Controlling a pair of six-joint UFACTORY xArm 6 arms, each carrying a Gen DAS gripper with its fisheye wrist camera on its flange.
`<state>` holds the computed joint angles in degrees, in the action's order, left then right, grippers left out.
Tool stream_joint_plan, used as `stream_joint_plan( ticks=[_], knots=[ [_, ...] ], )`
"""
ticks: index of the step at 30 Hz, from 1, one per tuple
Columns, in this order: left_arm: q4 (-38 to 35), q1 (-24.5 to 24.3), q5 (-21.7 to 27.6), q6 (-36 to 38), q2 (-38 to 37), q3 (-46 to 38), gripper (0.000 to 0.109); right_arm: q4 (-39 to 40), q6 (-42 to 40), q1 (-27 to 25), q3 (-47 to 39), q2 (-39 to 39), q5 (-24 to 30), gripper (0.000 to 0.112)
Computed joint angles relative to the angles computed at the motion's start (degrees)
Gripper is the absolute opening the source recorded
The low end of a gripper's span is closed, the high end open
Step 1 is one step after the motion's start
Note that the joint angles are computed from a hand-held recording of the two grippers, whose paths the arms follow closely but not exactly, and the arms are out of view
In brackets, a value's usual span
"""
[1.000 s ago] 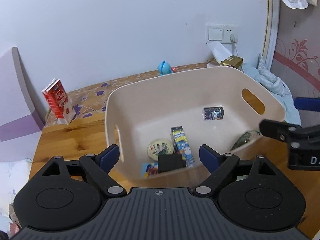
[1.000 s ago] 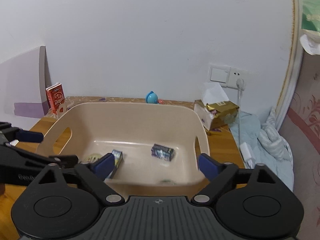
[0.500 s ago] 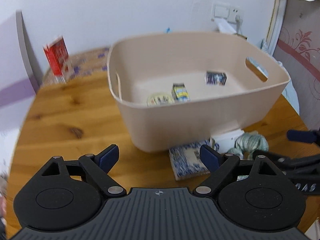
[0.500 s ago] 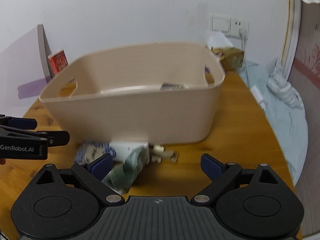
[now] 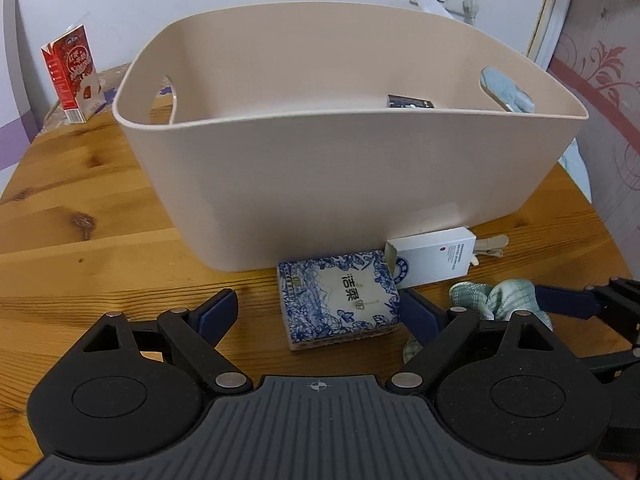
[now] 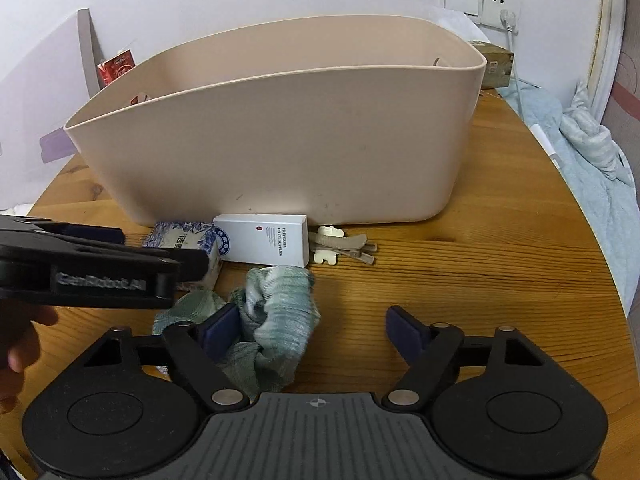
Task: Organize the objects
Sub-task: 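Grasp the blue-and-white tissue pack with the left gripper while the right grasps the green scrunchie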
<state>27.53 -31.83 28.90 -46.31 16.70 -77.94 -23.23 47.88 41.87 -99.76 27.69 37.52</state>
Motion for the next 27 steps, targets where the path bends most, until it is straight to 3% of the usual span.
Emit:
stream_joint_plan(
  ticks=[4,8,10,12,17,20,27],
  knots=[
    [-3.11,0.26,-0.85,0.94,0.17,0.39,0.089,0.28,-1.15,0.00,1.12,-0.52,-1.48,0.060],
    [-9.82,0.93,-4.31,5.32,-0.31,2.19,0.076,1.94,-2.90,0.03,1.24,-0.65,-2.54,0.034],
    [-11.20,0.93,-5.26,6.85,-0.48,2.60,0.068,1.60,-2.80,0.29,1.93,-1.10,-2.86,0.029],
    [-10.93,0.73,-5.15,6.83,-0.60,2.62,0.068,1.92,-2.70,0.31,2.77,-1.48,-3.94,0.021],
    [-9.63,0.52,-5.55,6.02,-1.75,3.91,0.062,-0.08,-0.70,0.74,3.92,-2.51,-4.08,0.014],
    [-8.64,0.42,-5.77,5.36,-2.78,4.47,0.052,-1.52,0.70,0.71,5.07,-3.64,-4.05,0.013],
    [-7.41,0.28,-6.36,5.48,-4.34,6.43,0.052,-3.97,3.12,0.70,7.73,-6.41,-4.28,0.012]
  ],
)
